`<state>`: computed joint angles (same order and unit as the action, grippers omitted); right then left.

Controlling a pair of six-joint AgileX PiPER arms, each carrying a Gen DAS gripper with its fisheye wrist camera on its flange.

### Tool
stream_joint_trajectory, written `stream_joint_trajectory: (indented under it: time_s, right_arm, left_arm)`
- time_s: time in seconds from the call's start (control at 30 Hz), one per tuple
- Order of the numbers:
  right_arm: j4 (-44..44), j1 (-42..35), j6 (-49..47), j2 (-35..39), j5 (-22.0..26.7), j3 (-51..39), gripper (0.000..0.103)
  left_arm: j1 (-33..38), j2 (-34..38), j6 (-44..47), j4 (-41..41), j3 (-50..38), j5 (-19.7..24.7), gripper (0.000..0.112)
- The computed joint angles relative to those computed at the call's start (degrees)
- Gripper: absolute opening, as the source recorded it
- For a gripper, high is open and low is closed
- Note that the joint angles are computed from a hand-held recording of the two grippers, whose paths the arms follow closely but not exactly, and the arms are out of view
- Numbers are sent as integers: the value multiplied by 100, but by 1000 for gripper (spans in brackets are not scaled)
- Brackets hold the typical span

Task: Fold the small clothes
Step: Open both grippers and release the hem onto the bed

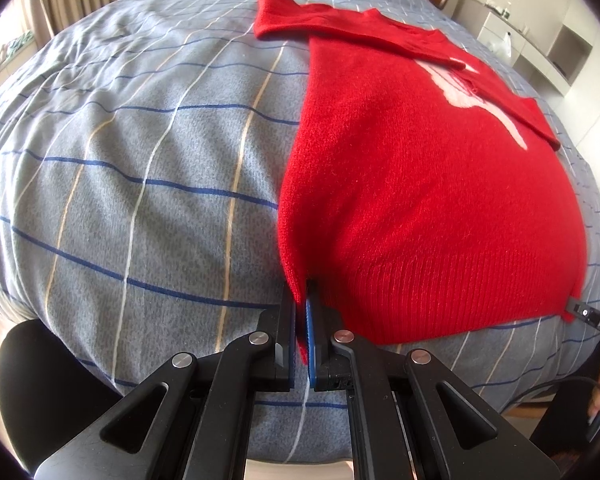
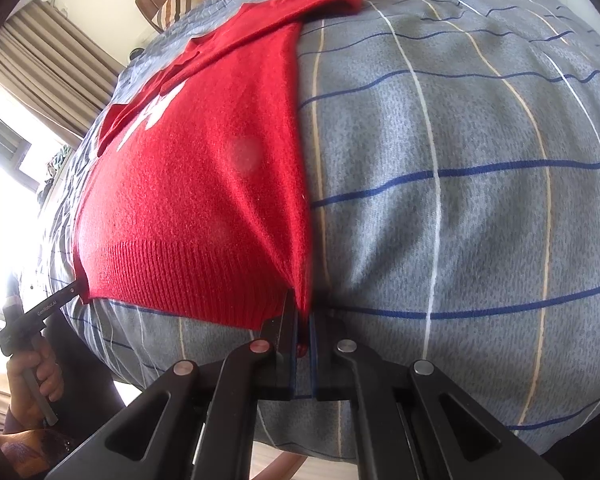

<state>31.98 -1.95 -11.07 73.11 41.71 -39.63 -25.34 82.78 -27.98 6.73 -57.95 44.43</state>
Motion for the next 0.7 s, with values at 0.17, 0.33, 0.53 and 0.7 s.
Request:
stream_joint_trajectory:
  time_s: [0.17,0.33,0.53,0.7]
  right_arm:
    - [312,-234,-419,-91,116,111,6]
    - [402,-704,-725,-226,697,165,34]
    - [-1394,-664,36,-952,1687,-817,44]
    - [-2369,528,390,37,1473,-3033,64]
  left_arm:
    - [-329,-33,-465,494,-62,226,20]
    - [-662,-247,-659,764,-133,767,65]
    - [-795,-1131,-1278,1607,19,997,77]
    - [-322,-1096,-2674,2761,52,168,84]
